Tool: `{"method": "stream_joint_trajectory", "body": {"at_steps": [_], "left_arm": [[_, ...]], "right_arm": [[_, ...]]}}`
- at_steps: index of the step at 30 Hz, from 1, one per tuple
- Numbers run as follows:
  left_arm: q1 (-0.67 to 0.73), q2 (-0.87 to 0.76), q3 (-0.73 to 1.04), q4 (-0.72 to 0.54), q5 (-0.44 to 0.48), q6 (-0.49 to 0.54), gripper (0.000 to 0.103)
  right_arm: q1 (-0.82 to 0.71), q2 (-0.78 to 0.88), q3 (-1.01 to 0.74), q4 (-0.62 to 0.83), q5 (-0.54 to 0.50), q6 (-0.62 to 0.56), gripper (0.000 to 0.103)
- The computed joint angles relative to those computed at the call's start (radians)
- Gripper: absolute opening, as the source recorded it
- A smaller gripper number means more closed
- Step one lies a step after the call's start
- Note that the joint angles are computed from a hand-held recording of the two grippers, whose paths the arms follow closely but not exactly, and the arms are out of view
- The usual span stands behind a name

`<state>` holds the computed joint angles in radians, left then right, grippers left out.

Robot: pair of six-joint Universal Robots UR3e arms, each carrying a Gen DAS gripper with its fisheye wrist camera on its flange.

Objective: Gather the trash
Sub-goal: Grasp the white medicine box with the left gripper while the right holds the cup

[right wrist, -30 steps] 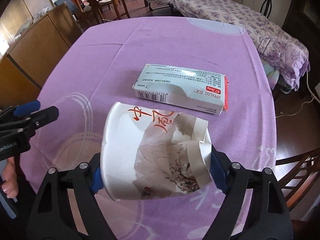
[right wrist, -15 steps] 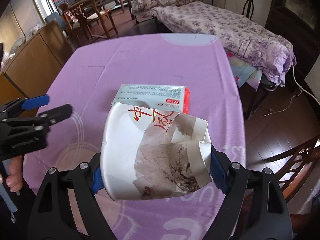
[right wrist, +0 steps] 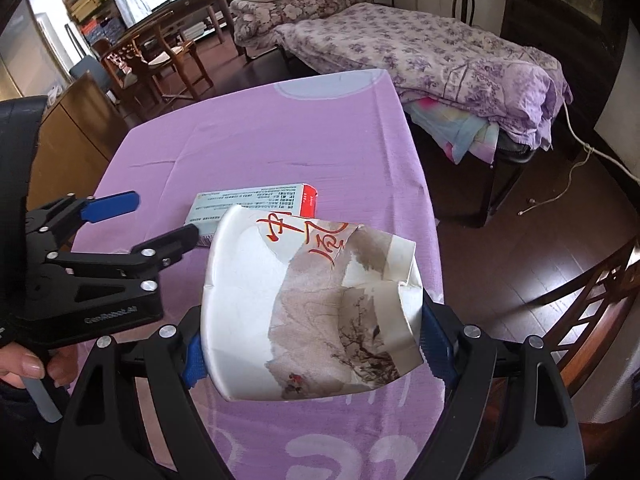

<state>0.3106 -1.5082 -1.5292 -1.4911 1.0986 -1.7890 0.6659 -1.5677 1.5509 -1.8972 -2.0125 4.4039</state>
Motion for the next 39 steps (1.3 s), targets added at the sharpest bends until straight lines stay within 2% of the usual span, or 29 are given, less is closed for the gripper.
{"method": "stream_joint_trajectory", "body": {"at_steps": [12,20,25,27,29,35,39], "left_arm": [[-0.105,-0.07,0.004,0.064,0.026,-0.013,0.083],[-0.173,-0.112,0.022,0.12,0.047,-0.056,0.083],[-0.16,-0.114,0.077,0.033,0.023,0.008,0.083],[-0.158,-0.128,0.118,-0.015,0.031,0.001,0.083],[-0.155,-0.154,0.181,-0.08,0.048,-0.036,0.083],[-0.198,-0.16,0.234,-0.124,0.064,-0.218,0.087],[-0.246,-0.174,0.28,-0.172,0.075,-0.294,0.088]], "right_arm": [[-0.015,-0.024,0.053,-0.046,0.02,0.001,0.081],[-0.025,-0.031,0.064,-0.03,0.031,0.01,0.081],[-0.028,-0.049,0.085,-0.036,0.03,0.028,0.081],[-0.032,-0.06,0.099,-0.042,0.032,0.032,0.081],[-0.036,-0.066,0.105,-0.042,0.03,0.037,0.081],[-0.033,-0.068,0.107,-0.041,0.026,0.047,0.081],[-0.033,-0.097,0.129,-0.029,0.02,0.074,0.081]]}}
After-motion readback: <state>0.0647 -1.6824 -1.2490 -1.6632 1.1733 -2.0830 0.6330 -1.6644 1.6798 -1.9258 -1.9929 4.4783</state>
